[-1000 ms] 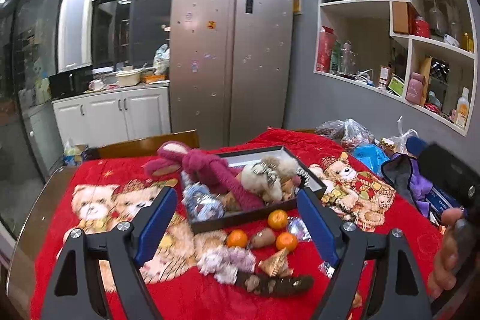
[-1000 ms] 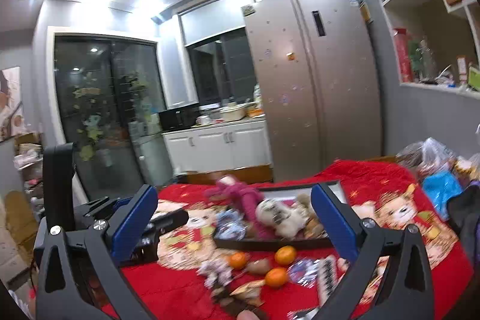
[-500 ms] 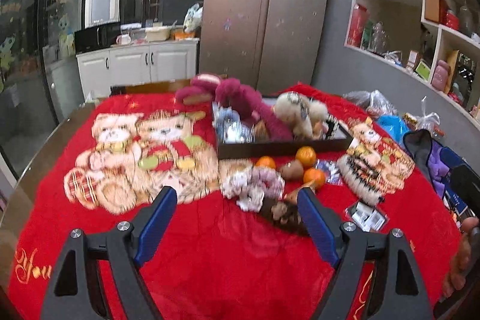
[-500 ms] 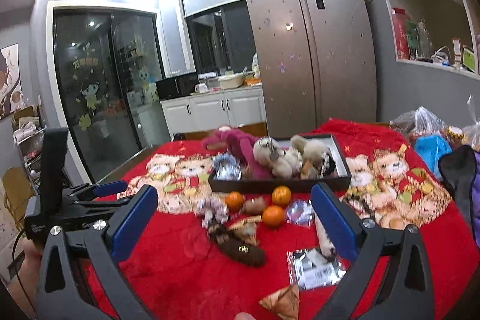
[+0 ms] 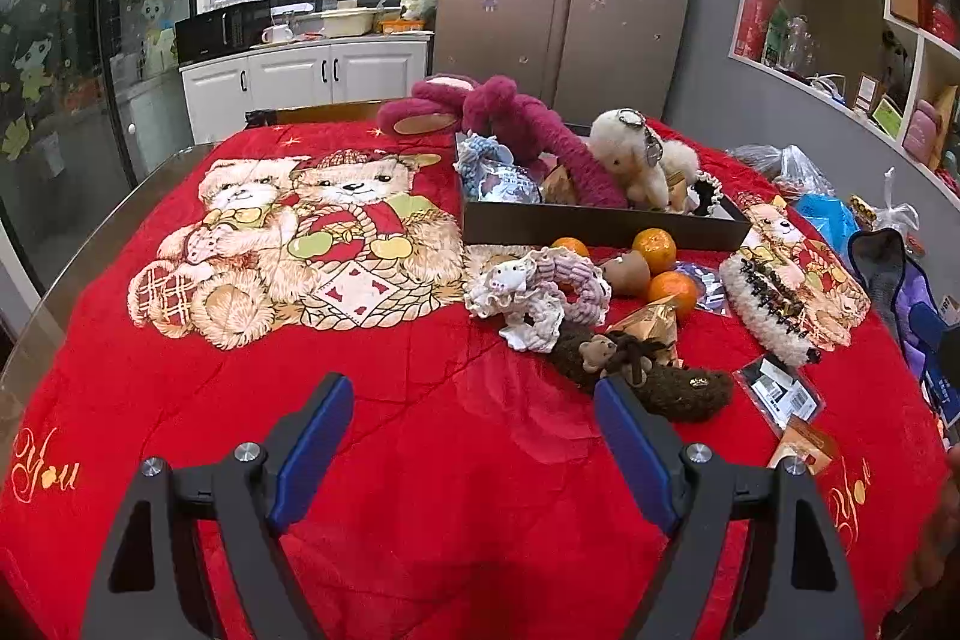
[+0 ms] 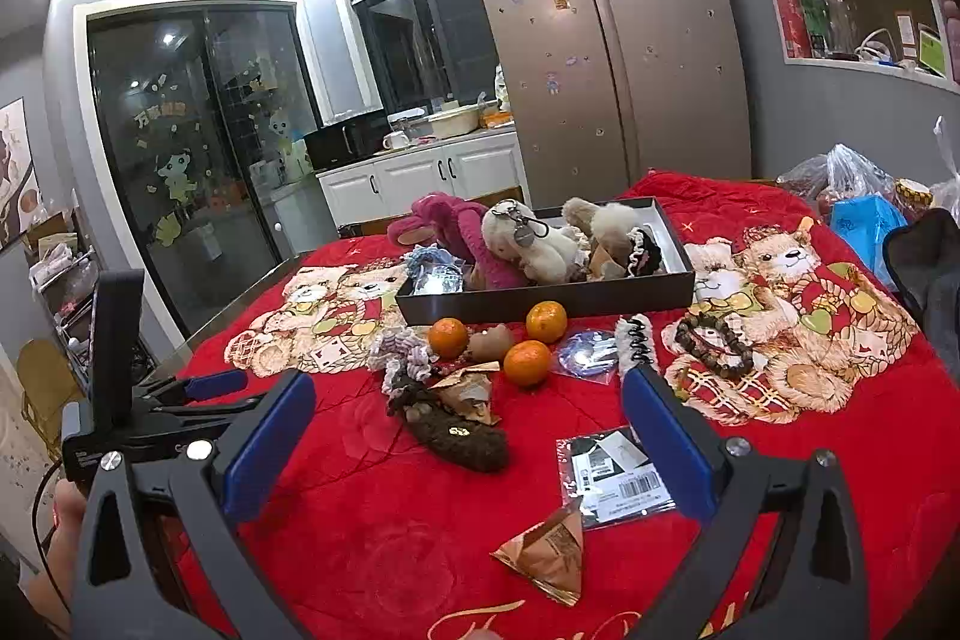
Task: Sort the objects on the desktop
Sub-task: 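Withdraw both open tools from the tray back over the table, then grasp the brown paper snack packet with the right tool while the left tool approaches the brown fuzzy plush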
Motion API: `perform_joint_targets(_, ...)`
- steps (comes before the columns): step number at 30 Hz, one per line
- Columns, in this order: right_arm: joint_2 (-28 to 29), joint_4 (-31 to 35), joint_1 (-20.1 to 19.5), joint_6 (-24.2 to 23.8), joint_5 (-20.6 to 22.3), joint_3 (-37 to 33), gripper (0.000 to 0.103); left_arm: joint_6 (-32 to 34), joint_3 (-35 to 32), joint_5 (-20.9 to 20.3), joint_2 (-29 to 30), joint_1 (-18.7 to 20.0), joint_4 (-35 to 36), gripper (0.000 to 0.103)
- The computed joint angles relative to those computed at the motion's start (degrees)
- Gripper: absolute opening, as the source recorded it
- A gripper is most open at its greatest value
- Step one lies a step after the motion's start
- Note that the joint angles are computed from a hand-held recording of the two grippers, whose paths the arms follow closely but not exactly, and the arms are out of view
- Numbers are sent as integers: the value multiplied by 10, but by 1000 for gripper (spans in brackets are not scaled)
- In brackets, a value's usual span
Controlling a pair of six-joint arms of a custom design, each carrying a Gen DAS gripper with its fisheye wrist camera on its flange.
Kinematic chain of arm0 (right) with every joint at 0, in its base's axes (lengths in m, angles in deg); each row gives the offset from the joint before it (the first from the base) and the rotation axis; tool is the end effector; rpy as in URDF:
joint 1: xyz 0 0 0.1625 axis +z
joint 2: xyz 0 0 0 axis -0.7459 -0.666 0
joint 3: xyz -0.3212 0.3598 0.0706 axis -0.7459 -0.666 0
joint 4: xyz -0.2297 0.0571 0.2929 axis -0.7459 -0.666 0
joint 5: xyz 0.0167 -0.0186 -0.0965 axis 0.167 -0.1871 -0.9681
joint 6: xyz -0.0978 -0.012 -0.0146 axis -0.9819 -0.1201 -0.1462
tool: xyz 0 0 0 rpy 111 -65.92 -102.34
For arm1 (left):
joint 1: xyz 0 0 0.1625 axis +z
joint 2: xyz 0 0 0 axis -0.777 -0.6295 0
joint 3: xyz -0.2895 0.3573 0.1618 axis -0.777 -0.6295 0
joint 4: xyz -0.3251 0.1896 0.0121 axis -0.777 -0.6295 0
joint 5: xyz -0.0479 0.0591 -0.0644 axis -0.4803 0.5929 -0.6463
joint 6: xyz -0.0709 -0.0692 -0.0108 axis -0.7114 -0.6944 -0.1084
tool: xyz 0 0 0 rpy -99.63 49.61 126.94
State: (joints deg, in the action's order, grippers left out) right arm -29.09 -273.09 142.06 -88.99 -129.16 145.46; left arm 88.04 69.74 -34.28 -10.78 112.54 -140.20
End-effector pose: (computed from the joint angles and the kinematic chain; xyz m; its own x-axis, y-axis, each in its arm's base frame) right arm 0.1736 -0.6924 0.1712 -0.8103 -0.3532 0.4676 -0.5859 0.4996 -0.6380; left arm -0.1671 -0.7427 0.1267 -0.7699 -0.0164 -0.6379 0.4641 0.6717 -0.5775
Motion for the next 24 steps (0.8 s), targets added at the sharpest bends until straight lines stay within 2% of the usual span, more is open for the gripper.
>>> perform_joint_targets(3,-2,-9,-4,-4,11,3,103,8,-3,10,5,-1,-5,85)
perform_joint_targets(6,3,-20,-4,-18,-3,2,103,7,-4,-1,6,1,5,85)
perform_joint_targets(10,0,33,-16,-9,13,-5,103,5,-8,-19,9,5,24,85)
perform_joint_targets(16,2,82,-30,7,9,-6,103,1,-28,-52,22,9,56,85)
perform_joint_targets(19,6,94,-34,1,-5,-4,103,8,-56,-45,40,8,79,85)
perform_joint_targets(24,13,109,-40,-9,-23,-10,103,-10,-105,-62,63,13,145,85)
